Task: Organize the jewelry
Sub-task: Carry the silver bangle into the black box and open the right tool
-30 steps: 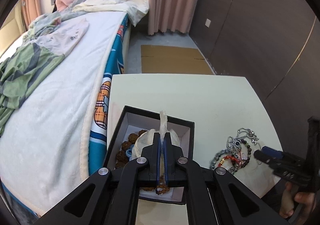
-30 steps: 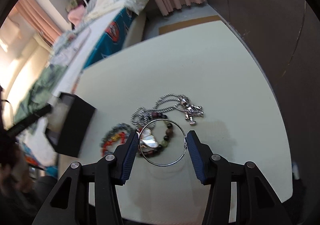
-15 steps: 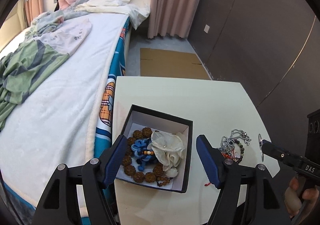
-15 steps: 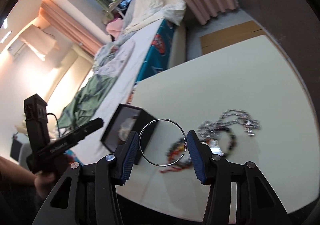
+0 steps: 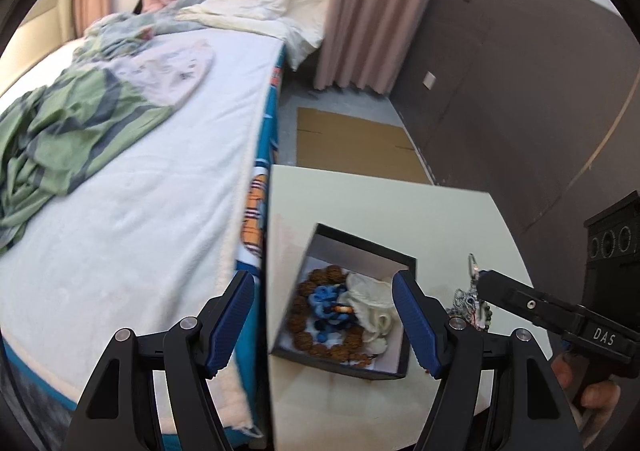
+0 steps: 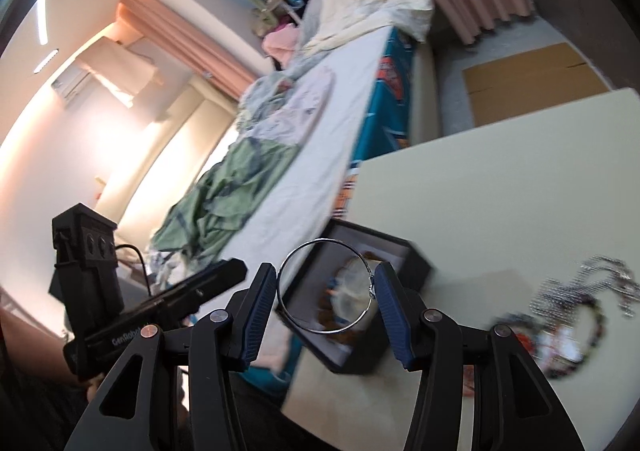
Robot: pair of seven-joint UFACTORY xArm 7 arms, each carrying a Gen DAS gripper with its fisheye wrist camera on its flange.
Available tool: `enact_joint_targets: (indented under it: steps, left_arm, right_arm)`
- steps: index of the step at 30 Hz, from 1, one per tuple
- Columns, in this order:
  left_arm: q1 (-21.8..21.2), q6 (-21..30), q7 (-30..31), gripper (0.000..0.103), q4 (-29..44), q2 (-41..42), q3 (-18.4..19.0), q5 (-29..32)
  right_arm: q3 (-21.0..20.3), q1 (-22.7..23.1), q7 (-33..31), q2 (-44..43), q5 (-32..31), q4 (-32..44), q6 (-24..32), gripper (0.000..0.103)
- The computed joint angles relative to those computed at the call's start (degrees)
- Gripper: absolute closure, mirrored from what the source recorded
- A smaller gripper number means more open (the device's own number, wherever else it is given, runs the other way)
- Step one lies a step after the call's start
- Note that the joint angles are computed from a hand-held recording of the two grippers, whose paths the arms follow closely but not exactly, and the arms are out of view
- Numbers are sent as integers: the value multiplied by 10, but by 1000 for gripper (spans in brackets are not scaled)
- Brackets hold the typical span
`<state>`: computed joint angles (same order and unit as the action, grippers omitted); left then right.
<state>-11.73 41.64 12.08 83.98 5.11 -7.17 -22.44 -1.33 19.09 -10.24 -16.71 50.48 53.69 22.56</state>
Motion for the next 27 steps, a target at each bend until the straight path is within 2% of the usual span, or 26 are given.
enact_joint_targets:
  steps: [2, 4, 6, 9, 12, 14, 16, 20, 27]
  left_arm:
    - [6, 2, -1, 31, -1, -4, 4, -4]
    - [12, -1, -1, 31, -7, -11, 9, -9]
    - [17, 6, -1, 31, -11, -18, 12, -16]
    - [21, 11, 7, 31, -25, -38, 15, -37]
    - [15, 13, 21, 31, -34, -52, 14, -44]
    - [9, 15, 34, 31, -40, -61, 12, -49]
    - [1, 16, 40, 31, -45, -67, 10, -51]
    - [-14, 21, 56, 31, -54, -70, 6, -72]
    - [-46, 31, 55, 31, -36, -47, -15, -61]
  right_arm:
    - [7, 0, 16, 24, -6, 19, 5, 47]
    - [17, -7, 41, 34, -16, 21, -2, 37]
    - [30, -21, 87, 28, -48, 8, -16, 32]
    - [27, -25, 126, -8, -60, -30, -31, 29]
    - [40, -50, 192, -67, -128, -86, -52, 18]
    - [35, -62, 217, -98, -163, -112, -49, 18]
    - [43, -100, 271, -132, -215, -135, -25, 18]
    - [39, -137, 327, -176, -288, -158, 18, 18]
    - [11, -146, 360, -218, -349, -192, 49, 18]
